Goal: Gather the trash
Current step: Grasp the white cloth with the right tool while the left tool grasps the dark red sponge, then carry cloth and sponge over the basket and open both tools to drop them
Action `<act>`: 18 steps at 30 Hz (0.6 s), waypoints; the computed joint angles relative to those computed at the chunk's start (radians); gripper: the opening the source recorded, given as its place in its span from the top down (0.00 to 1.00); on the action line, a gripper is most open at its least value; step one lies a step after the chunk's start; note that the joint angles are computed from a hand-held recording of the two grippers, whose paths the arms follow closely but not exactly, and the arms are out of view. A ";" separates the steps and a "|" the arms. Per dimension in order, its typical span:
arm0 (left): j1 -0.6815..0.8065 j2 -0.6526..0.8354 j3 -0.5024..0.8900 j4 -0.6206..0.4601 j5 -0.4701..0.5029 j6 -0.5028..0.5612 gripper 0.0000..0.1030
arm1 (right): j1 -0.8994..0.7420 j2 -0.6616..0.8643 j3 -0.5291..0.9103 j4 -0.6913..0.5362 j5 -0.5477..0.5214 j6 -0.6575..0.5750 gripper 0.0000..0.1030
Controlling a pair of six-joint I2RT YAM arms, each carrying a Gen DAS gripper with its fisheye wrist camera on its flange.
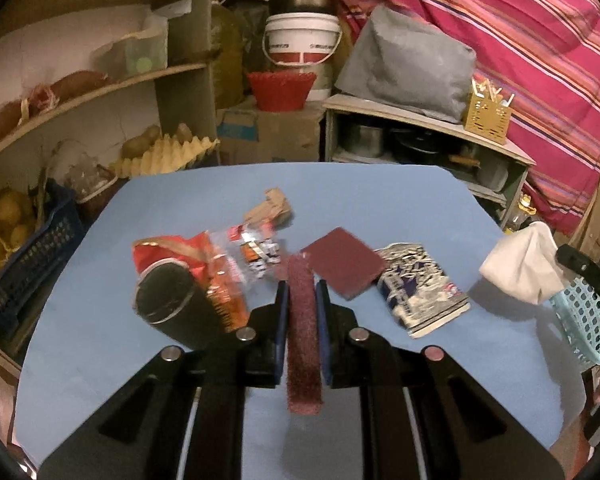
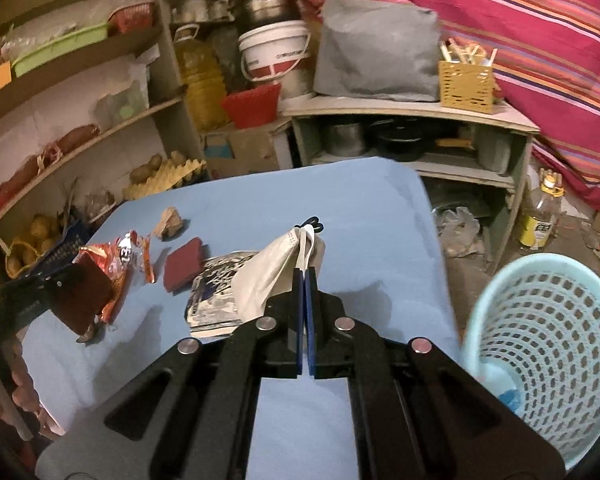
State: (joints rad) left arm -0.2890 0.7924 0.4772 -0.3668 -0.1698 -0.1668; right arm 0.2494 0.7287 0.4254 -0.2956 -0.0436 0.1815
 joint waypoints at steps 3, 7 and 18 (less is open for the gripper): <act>-0.113 0.033 0.017 0.009 -0.082 -0.064 0.86 | -0.106 -0.083 0.000 -0.066 -0.072 -0.043 0.98; -0.263 0.072 0.046 0.018 -0.190 -0.129 0.86 | -0.287 -0.168 0.006 -0.154 -0.189 -0.129 0.98; -0.574 0.324 0.213 0.074 -0.329 -0.281 0.86 | -1.063 -0.092 0.066 -0.336 -0.702 -0.533 0.98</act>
State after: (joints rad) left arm -0.8625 1.1166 0.6904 -0.2930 -0.4990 -0.4473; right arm -0.8140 0.6372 0.4909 -0.6313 -0.7457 -0.3516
